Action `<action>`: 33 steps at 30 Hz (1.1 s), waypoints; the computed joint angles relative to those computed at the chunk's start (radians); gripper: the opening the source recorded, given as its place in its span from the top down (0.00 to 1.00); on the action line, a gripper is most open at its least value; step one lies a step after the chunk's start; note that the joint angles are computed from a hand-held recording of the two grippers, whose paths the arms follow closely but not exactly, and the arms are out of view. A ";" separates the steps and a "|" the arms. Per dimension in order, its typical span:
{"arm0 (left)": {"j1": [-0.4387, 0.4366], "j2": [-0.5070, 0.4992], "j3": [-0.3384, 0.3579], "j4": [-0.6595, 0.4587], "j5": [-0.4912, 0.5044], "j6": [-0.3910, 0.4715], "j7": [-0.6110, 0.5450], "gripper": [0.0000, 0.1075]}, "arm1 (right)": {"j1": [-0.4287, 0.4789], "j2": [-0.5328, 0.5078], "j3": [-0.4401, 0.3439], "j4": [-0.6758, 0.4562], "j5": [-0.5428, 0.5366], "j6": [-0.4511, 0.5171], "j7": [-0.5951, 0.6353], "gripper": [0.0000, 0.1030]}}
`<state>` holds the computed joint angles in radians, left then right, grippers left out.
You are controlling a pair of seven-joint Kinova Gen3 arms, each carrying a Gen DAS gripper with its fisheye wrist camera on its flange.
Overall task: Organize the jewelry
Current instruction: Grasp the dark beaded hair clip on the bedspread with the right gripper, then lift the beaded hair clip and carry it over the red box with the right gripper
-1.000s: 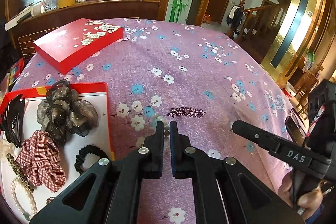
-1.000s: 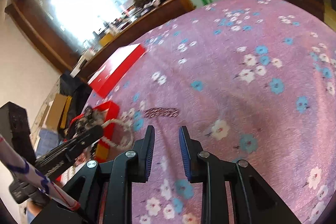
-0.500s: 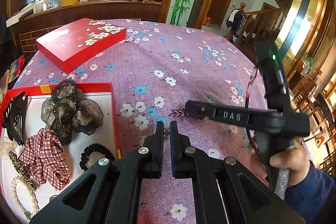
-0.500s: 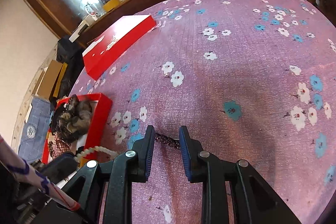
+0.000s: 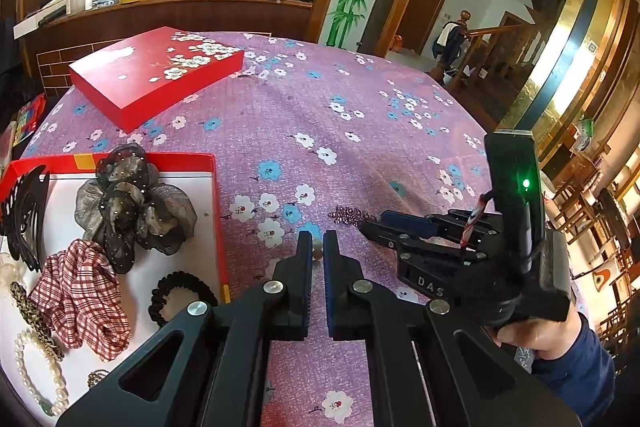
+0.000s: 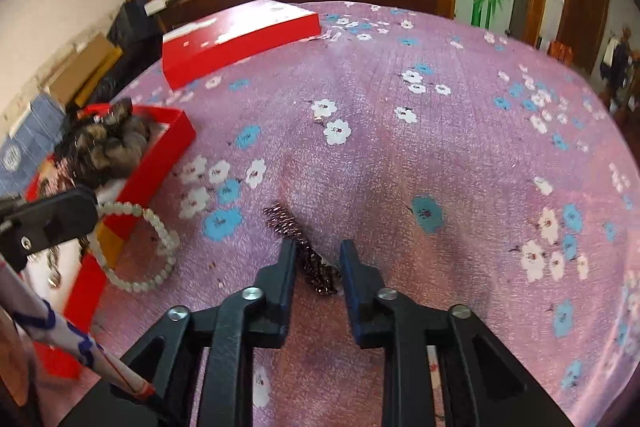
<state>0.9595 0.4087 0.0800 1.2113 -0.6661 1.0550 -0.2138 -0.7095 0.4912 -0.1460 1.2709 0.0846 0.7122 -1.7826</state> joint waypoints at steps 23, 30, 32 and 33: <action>0.025 -0.023 0.005 0.033 -0.079 -0.023 0.071 0.96 | 0.162 -0.092 -0.100 0.114 -0.274 -0.149 0.084 0.92; 0.019 -0.014 0.008 0.020 -0.068 -0.015 0.057 0.96 | 0.052 -0.070 -0.018 0.084 -0.140 -0.117 0.024 0.92; 0.019 -0.011 0.008 0.015 -0.064 -0.012 0.049 0.96 | 0.039 -0.045 -0.018 0.054 -0.107 -0.078 0.026 0.92; 0.020 -0.011 0.007 0.015 -0.063 -0.012 0.050 0.96 | 0.027 -0.041 -0.011 0.050 -0.086 -0.073 0.021 0.92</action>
